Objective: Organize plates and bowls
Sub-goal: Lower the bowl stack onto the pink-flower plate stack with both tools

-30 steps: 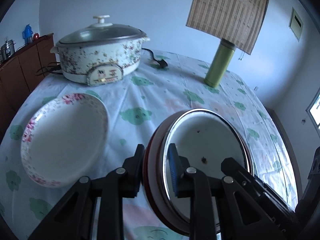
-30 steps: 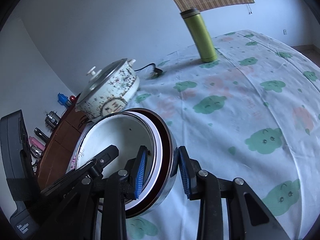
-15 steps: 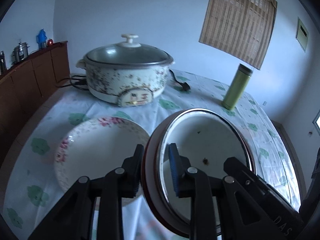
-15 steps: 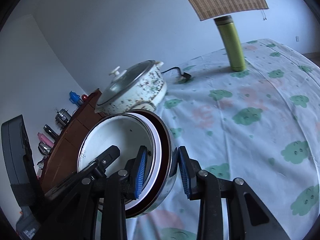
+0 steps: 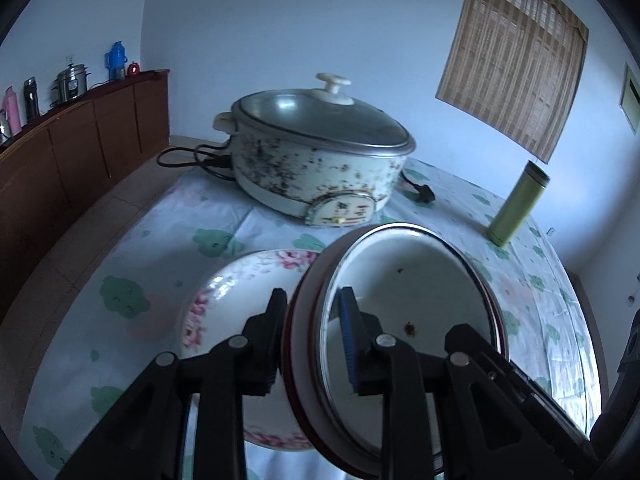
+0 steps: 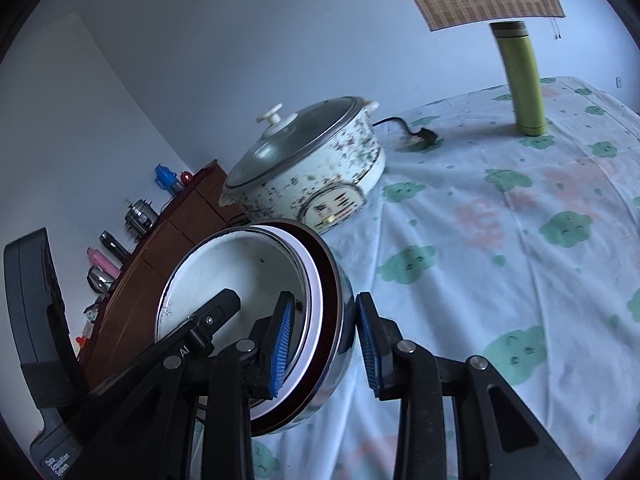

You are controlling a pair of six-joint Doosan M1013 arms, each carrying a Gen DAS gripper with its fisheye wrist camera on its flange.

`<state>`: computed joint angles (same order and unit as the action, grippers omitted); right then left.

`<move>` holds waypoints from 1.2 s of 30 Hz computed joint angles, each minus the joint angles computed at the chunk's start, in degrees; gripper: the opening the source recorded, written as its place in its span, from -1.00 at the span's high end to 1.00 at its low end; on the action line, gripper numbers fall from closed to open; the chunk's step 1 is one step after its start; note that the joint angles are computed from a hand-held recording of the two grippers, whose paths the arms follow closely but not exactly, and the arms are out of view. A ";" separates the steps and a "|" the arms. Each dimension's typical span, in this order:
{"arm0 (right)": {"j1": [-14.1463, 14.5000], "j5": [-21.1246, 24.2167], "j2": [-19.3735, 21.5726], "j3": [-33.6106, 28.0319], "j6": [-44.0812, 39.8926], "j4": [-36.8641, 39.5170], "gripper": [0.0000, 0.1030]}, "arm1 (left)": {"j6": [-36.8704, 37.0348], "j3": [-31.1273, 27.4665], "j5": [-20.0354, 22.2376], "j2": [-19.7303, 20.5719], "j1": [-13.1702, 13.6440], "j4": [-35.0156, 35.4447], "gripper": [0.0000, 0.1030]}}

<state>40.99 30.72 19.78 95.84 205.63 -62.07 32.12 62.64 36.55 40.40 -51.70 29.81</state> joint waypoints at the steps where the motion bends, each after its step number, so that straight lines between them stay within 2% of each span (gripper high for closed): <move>1: 0.01 -0.10 0.29 -0.28 0.20 -0.09 0.34 | -0.05 0.14 -0.05 -0.03 0.18 -0.34 0.53; 19: -1.28 -2.78 3.86 -3.63 -4.46 5.50 0.33 | 0.39 -1.65 4.92 1.99 1.50 -2.95 0.52; 26: -1.80 -3.69 4.24 -3.64 -7.16 8.42 0.33 | 1.37 -2.23 5.83 2.65 1.59 -4.14 0.52; 36: -1.79 -3.53 4.46 -3.83 -8.12 8.12 0.33 | 1.35 -2.22 5.70 2.70 1.80 -4.82 0.51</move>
<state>39.20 27.19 24.23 92.01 197.51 -53.95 33.47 60.41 42.25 43.11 -49.90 24.99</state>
